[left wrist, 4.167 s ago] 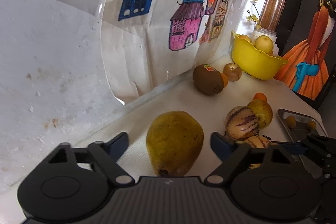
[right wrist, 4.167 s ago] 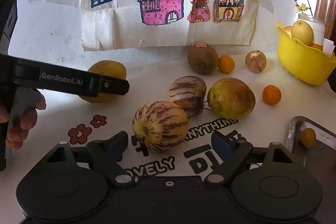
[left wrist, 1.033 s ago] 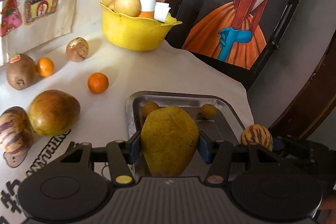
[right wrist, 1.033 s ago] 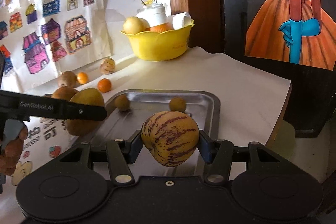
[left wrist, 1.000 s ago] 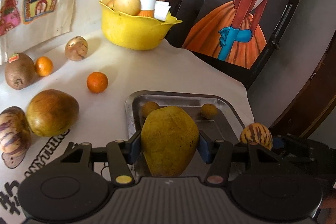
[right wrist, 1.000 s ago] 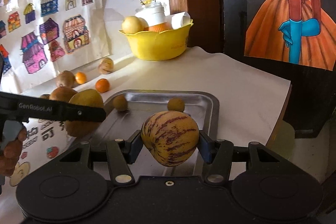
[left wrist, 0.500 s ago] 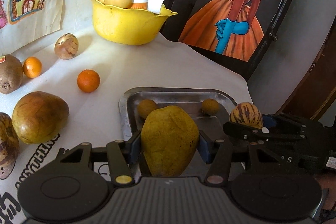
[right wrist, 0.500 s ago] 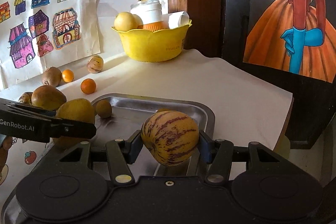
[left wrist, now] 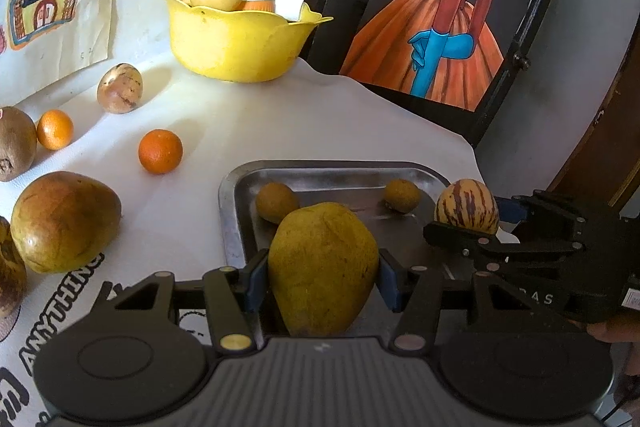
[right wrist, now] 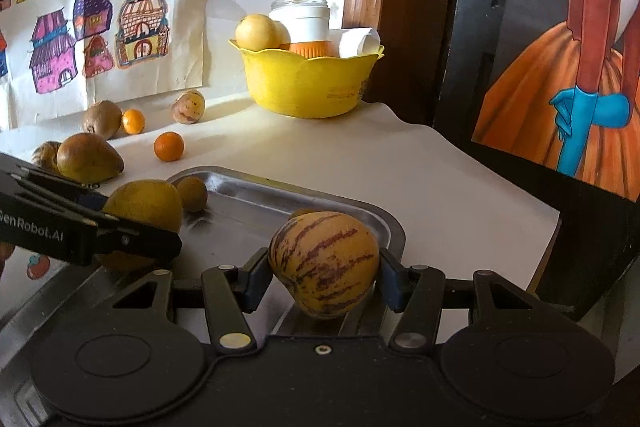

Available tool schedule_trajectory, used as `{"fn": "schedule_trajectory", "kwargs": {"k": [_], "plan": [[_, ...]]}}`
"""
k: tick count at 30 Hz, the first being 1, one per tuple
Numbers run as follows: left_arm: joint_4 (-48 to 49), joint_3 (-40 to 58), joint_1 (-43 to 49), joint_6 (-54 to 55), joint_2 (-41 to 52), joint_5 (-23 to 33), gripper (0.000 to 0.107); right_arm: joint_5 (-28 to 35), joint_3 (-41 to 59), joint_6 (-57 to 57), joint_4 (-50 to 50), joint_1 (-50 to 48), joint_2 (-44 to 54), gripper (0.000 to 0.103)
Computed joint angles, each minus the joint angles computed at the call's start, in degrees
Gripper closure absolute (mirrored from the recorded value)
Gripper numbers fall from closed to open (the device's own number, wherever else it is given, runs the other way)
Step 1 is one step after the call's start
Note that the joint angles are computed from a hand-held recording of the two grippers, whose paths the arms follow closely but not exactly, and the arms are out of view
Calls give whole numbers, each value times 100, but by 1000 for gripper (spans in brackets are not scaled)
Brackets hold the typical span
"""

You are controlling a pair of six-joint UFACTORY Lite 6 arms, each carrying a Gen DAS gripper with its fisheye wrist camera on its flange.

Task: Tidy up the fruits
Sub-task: 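Carry the pear with the left tool while the right carries the pepino to the tray, then lower the pear onto the tray and open the left tool while the right releases the pepino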

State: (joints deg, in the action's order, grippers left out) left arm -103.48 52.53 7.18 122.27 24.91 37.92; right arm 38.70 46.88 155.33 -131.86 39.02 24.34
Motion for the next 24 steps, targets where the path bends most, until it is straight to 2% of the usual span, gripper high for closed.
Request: {"fn": "schedule_trajectory", "kwargs": {"k": [24], "plan": [[-418, -167, -212, 161, -193, -314, 48, 399, 109, -728, 463, 274, 262, 45]]}}
